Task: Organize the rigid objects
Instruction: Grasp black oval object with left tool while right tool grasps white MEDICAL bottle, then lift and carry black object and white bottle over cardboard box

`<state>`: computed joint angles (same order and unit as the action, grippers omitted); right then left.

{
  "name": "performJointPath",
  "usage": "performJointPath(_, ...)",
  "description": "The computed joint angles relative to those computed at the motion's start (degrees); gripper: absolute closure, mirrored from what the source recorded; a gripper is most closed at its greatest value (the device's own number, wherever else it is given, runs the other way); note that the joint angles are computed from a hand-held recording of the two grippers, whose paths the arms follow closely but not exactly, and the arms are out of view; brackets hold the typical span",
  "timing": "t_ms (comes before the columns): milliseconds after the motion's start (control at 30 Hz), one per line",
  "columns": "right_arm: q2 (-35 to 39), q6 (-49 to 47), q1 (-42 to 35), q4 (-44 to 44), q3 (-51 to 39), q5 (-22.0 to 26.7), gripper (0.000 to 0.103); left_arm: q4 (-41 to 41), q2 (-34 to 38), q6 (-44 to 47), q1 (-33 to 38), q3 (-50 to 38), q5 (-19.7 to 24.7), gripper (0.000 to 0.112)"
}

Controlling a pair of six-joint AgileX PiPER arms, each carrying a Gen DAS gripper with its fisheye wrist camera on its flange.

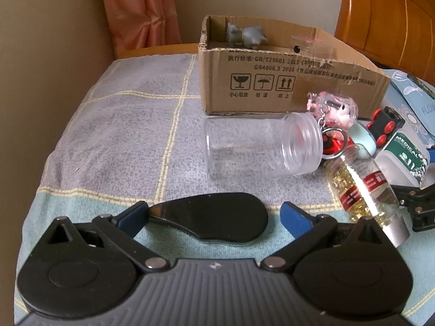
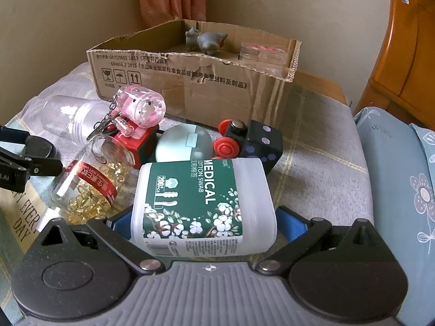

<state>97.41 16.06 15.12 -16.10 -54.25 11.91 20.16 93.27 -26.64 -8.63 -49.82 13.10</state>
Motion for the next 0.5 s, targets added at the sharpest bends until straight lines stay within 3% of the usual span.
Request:
performJointPath(200,-0.03,-12.62,-1.08,12.13,-1.32,2.13,0.004,-0.08,-0.23,0.15,0.29,0.5,-0.77,0.013)
performJointPath(300,-0.16,-15.3,-1.25,14.91,-2.04,3.28,0.013,0.27,-0.25,-0.3,0.32,0.53,-0.85,0.015)
performJointPath(500,-0.32,-11.79,-0.2,10.67,-2.79,4.98,0.016,-1.09,-0.59,1.72,0.65,0.64,-1.25,0.023)
